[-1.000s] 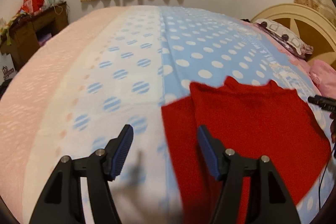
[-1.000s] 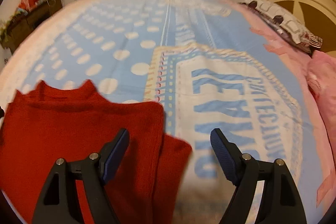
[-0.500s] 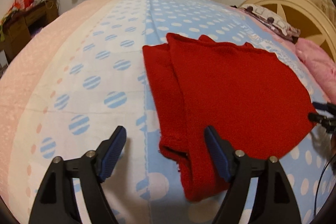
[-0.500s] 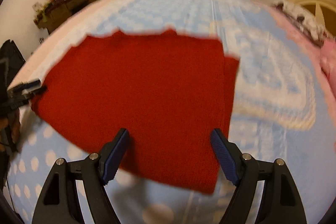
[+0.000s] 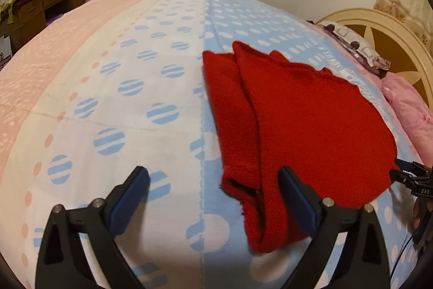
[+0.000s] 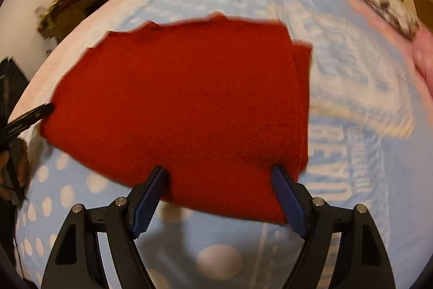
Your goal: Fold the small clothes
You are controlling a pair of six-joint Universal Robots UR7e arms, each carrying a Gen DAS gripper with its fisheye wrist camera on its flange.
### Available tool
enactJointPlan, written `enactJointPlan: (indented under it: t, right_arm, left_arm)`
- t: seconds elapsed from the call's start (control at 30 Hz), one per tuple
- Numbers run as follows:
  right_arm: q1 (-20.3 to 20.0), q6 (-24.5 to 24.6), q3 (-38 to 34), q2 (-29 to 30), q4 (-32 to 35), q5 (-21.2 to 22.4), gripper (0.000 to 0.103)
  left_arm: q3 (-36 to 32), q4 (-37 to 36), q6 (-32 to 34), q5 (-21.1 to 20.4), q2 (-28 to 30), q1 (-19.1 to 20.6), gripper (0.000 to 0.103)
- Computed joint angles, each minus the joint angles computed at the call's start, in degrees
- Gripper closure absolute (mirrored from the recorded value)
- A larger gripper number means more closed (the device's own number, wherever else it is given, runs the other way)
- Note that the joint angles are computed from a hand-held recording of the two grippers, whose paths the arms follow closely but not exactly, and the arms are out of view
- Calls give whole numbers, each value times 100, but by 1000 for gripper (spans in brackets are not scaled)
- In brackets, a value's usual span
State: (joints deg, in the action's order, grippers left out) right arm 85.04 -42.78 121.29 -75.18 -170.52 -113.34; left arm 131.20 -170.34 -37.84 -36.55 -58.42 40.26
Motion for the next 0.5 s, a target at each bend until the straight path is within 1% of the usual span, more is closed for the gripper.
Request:
enactJointPlan:
  t: [0.07,0.1,0.13,0.17,0.23,0.27,0.33,0.4,0.47,0.5]
  right_arm:
    - [62,49,57,-87,-59,-60,23]
    - [87,77,102,-130,-138,-51,23]
    - [137,76,179,-187,-304,-1,23]
    - [175,51,199,-199,-360,16,23]
    - [313,-46,199,-166,-371,59,23]
    - [395,-51,160,-99,-274,46,23]
    - [509,-97,143,84,-297,8,23]
    - [586,-155,71,299,-256,-42,23]
    - [592,38,-32,564,-69,-249,23]
    - [575,15,-16,667,-282,-306,22]
  left_arm:
    - [-31,399,-163,118,-59,-33,4]
    - [-18,469,-207,142,-70,-34,3]
    - [11,407,-227,54,-92,5,2]
    - [58,241,-191,-58,-117,47,2]
    - [83,229,-216,-138,-159,71,0]
    - [58,386,-257,-140,-169,62,0]
    - [34,623,-339,-21,-134,0,0]
    - [48,633,-368,-9,-139,-5,0]
    - [77,542,-340,-75,-166,23,0]
    - [82,534,-338,-69,-165,18,0]
